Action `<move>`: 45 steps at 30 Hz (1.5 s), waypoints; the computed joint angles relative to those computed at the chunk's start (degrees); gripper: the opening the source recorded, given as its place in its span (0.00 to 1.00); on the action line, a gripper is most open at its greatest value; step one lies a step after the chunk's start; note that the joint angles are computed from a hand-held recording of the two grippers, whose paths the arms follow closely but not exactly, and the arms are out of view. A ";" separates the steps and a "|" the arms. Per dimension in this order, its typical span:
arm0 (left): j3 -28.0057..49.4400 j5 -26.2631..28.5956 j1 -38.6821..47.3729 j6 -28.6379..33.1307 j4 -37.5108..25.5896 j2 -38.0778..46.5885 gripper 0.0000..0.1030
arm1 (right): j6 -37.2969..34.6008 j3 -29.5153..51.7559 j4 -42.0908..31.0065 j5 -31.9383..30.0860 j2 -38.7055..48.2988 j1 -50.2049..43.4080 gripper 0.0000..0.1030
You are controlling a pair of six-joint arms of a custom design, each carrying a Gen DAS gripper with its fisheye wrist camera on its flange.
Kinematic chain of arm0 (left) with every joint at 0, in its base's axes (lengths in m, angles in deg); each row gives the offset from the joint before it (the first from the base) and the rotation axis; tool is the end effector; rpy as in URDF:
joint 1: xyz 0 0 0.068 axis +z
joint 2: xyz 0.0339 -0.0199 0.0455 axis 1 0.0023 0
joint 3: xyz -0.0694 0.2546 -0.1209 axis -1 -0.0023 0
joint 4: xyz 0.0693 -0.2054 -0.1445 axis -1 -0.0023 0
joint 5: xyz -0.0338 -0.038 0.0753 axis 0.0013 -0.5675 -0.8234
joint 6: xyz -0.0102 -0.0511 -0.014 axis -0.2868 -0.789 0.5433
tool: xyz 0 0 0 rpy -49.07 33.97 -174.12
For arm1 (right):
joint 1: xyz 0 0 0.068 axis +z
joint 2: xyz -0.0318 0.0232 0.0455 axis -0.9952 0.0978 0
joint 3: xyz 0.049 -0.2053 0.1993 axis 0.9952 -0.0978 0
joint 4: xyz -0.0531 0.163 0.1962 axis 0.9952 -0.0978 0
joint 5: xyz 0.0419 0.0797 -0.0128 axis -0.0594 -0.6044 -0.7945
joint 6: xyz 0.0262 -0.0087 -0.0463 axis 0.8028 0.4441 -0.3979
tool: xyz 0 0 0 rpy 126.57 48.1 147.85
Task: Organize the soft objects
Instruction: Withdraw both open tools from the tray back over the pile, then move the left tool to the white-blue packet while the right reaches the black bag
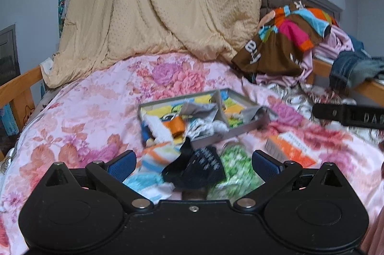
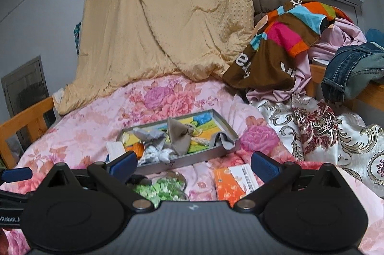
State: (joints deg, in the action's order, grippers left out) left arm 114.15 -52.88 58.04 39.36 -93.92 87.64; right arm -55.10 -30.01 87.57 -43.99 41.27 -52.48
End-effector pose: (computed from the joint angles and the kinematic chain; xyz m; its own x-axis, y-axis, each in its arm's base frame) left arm 0.2009 -0.1000 0.2698 -0.4343 -0.0582 -0.8989 -0.1537 0.9881 0.0103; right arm 0.2902 0.1769 0.2697 -0.3850 -0.0221 -0.9227 -0.3917 0.9091 0.1416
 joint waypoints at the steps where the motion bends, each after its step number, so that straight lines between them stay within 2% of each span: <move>1: -0.53 0.38 0.40 0.19 -0.66 -0.70 0.99 | -0.33 0.33 -0.91 0.14 0.17 0.32 1.00; 6: -1.53 3.39 3.20 1.02 -4.14 -2.95 0.99 | -2.60 2.12 -4.48 0.76 1.55 2.05 1.00; 13: -1.00 7.60 8.09 5.97 -7.97 -3.13 0.99 | -7.02 4.73 -8.37 0.19 4.05 4.36 1.00; 23: 0.43 18.13 17.33 7.92 -10.64 -0.95 0.99 | -13.79 8.85 -14.50 0.03 7.52 8.19 1.00; 35: 0.59 20.22 20.30 5.63 -11.02 3.08 0.99 | -15.78 12.35 -18.53 1.34 10.76 9.61 1.00; 45: 0.56 18.58 21.14 4.68 -10.49 3.90 0.99 | -15.59 14.05 -19.30 1.04 12.64 9.81 1.00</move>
State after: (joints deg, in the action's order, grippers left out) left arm 114.71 -34.31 79.18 44.04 -104.41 91.54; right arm -70.69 -15.95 68.26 -42.94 53.91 -42.67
